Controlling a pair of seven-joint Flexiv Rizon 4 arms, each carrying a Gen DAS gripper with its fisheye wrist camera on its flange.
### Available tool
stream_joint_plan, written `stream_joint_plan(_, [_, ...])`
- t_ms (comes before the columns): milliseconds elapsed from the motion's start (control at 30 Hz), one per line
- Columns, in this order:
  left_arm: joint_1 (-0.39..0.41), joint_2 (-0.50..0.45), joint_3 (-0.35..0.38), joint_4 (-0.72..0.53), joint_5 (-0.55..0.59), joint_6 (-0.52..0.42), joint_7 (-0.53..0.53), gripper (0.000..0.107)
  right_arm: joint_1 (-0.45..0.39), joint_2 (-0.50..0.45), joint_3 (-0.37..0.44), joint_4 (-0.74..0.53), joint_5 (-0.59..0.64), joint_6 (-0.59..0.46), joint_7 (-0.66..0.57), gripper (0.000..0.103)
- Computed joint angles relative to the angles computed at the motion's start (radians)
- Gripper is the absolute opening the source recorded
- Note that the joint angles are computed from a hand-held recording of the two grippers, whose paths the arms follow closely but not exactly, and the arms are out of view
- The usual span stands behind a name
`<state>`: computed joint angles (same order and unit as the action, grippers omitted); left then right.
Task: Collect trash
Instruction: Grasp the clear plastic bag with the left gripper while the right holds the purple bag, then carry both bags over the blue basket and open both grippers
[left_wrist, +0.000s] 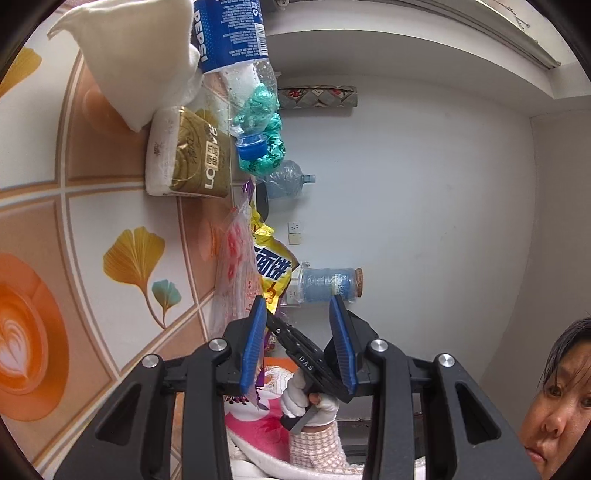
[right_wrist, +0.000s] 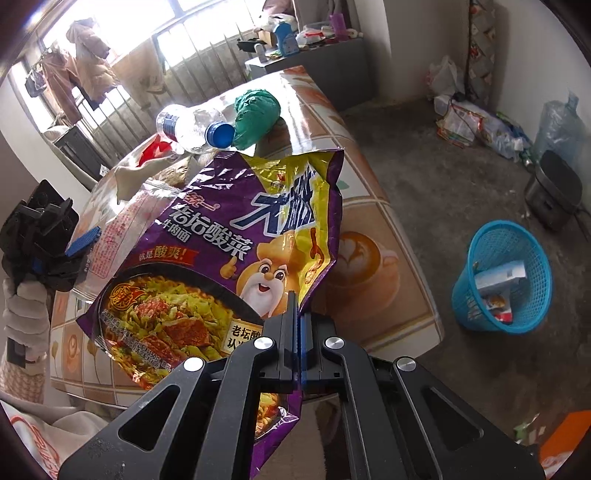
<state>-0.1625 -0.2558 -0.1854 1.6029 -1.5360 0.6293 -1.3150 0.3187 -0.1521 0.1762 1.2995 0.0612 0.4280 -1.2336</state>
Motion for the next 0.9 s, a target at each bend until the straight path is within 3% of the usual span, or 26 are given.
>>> stream_joint_plan(67, [-0.003,-0.007,0.0,-0.011,0.031,0.005,-0.01,0.033,0.003,-0.002,0.001,0.001,-0.008,-0.002,-0.004,0.0])
stream_joint_plan(233, [-0.001,-0.02,0.015,-0.041,0.24,0.028,-0.09,0.033,0.006,-0.005,0.0,0.001,-0.015,-0.002,-0.007,0.0])
stream_joint_plan(533, [0.014,-0.042,0.015,-0.077,0.443,-0.001,-0.173,0.033,0.004,-0.008,0.002,0.007,-0.004,0.015,-0.009,0.0])
stream_joint_plan(667, [0.017,-0.051,0.018,-0.102,0.539,-0.009,-0.204,0.018,-0.002,-0.006,0.002,0.012,0.017,0.03,-0.007,0.0])
stream_joint_plan(900, [0.022,-0.047,0.01,-0.105,0.558,0.011,-0.195,0.001,-0.01,0.008,-0.004,0.034,0.011,0.075,0.027,0.0])
